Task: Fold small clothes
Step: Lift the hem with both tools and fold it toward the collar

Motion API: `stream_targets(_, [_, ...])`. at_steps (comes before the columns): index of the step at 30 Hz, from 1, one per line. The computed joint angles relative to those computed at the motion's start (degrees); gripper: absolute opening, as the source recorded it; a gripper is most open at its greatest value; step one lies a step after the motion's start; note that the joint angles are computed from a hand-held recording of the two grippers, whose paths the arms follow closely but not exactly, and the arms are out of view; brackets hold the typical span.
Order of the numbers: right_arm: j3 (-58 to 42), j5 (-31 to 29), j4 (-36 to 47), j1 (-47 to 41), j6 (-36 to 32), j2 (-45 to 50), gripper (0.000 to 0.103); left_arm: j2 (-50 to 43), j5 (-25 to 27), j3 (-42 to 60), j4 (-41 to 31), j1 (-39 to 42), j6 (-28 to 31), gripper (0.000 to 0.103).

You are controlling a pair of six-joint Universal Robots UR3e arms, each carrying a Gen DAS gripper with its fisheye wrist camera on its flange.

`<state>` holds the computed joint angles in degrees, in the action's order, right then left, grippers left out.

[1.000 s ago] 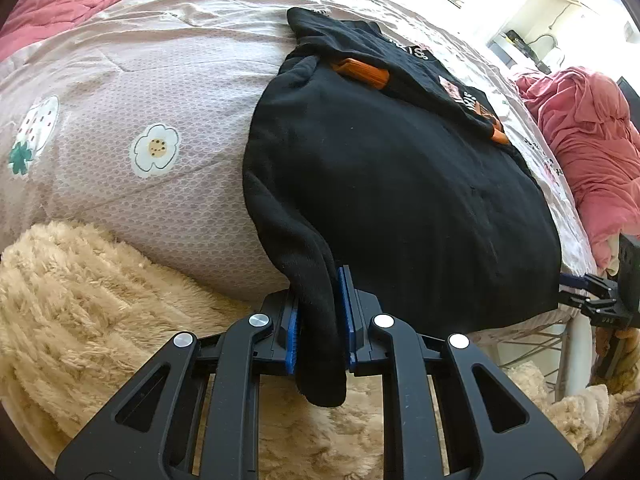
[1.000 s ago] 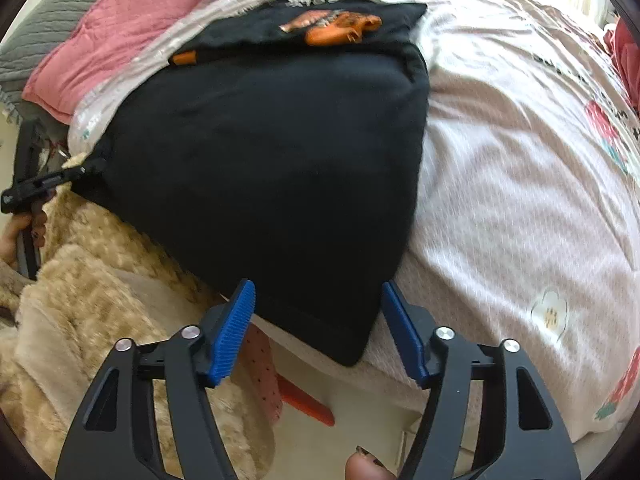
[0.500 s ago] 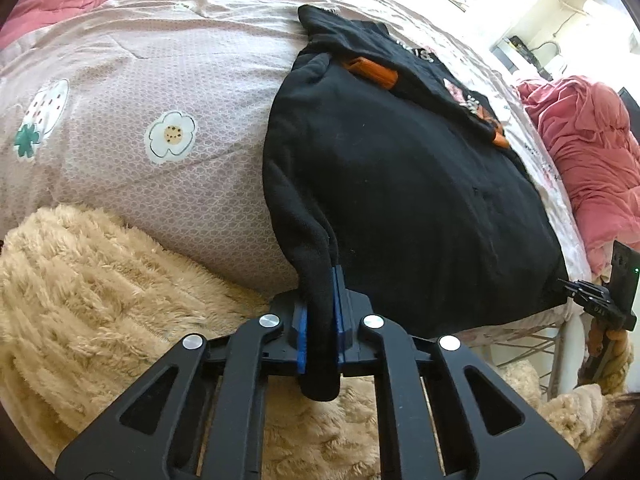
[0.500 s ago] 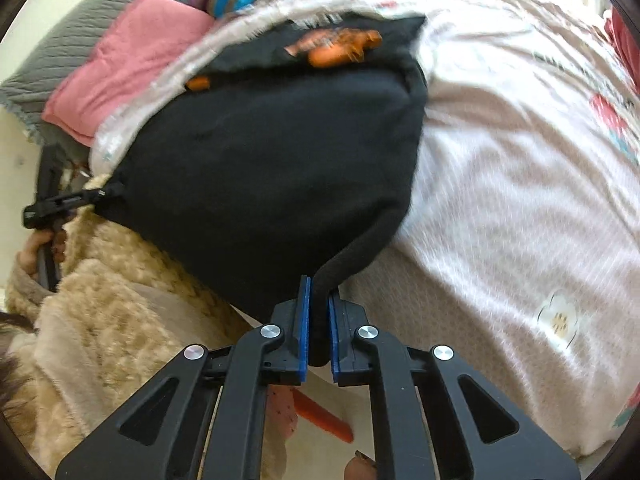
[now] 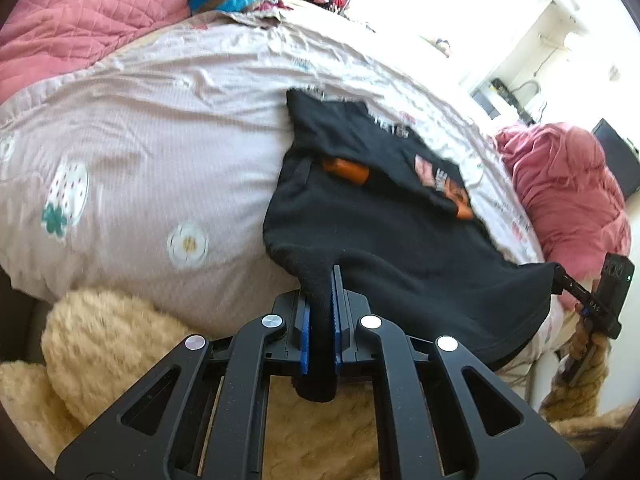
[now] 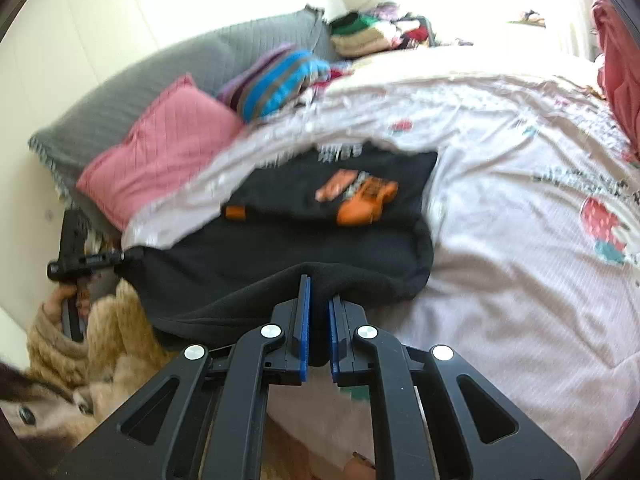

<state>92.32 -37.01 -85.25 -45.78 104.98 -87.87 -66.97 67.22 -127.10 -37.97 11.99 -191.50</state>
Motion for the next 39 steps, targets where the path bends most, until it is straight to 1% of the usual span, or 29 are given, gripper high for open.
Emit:
stream_targets(3, [-1.29, 3.64, -2.56, -0.16, 3.25, 1.33, 0.007, -1.68, 0.22, 2.16, 0.94, 0.13, -1.00, 0.002])
stream_targets(7, [-1.22, 7.57, -9.73, 0.06, 10.32, 2.84, 0.007, -4.39, 0.00, 5.68, 2.34, 0.38, -2.06, 0.002])
stream_targets(9, [-0.71, 8.66, -13.58, 0.29, 13.31, 3.31, 0.007, -5.38, -0.01, 7.37, 2.70, 0.30, -2.26, 0.002])
stream_targets(11, [-0.58, 9.50, -17.62, 0.95, 16.60, 4.27, 0.006, -7.48, 2.08, 10.22, 3.11, -1.27, -2.37, 0.002])
stream_targets(13, [-0.10, 9.78, -24.12, 1.99, 21.26, 5.55, 0.006, -9.46, 2.94, 12.84, 3.29, -2.02, -2.41, 0.002])
stream_targets(16, [-1.36, 10.41, -27.78, 2.48, 24.79, 7.44, 0.006, -12.67, 4.26, 16.84, 3.51, -2.92, -2.75, 0.002])
stream_targets(19, [-2.13, 9.54, -36.66, 4.13, 31.43, 9.75, 0.006, -16.22, 5.17, 21.37, 3.46, -3.66, -2.96, 0.002])
stream_targets(25, [-5.25, 7.12, -50.56, 7.32, 41.02, 14.88, 0.006, -22.71, 7.19, 29.78, 3.64, -5.13, -3.50, 0.003])
stream_targets(27, [-6.62, 6.34, -53.00, 8.14, 42.95, 16.46, 0.006, -24.56, 7.36, 31.81, 3.79, -5.23, -3.61, 0.003])
stream_targets(31, [-10.15, 4.31, -56.78, 9.98, 46.32, 20.13, 0.006, -29.22, 9.64, 37.02, 3.15, -6.46, -3.39, 0.003])
stream_targets(39, [-17.54, -1.15, -60.54, 13.80, 50.68, 27.44, 0.006, -36.76, 10.98, 43.76, 3.27, -6.68, -3.93, 0.003])
